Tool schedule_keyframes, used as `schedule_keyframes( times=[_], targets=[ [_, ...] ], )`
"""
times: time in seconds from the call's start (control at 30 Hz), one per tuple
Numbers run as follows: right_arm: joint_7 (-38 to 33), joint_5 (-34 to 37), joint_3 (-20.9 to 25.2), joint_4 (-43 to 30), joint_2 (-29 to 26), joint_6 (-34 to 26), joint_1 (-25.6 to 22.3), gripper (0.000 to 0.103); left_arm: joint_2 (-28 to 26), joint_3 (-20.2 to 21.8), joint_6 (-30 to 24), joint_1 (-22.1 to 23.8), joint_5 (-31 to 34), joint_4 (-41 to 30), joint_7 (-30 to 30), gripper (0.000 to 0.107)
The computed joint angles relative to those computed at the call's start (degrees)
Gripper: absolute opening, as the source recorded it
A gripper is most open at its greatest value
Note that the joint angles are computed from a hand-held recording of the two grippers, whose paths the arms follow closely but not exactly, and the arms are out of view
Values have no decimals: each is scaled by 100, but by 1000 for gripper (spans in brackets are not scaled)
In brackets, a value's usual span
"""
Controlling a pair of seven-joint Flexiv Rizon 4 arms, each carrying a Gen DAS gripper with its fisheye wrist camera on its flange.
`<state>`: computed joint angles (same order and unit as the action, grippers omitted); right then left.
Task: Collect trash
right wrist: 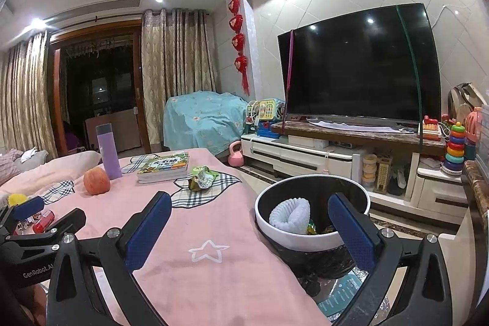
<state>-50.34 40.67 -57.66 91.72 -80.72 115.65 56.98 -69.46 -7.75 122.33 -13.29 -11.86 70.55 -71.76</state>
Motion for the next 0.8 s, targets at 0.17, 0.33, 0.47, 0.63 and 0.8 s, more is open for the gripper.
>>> schedule_keyframes(
  times=[0.17, 0.33, 0.47, 0.63, 0.8],
  targets=[
    [-56, -13, 67, -8, 62, 32, -39, 103, -12, -13, -36, 14, 29, -27, -5, 103],
    [-120, -23, 134, -32, 106, 50, -79, 103, -38, -33, -106, 27, 72, -100, -4, 103],
    [-191, 6, 175, -57, 135, 52, -103, 103, -52, -55, -135, 42, 99, -131, -22, 103],
    [-254, 14, 219, -81, 172, 28, -120, 103, -50, -119, -216, 107, 217, -149, -52, 103],
    [-297, -83, 301, -147, 231, -1, -185, 103, -66, -204, -375, 186, 318, -211, -100, 103]
  ],
)
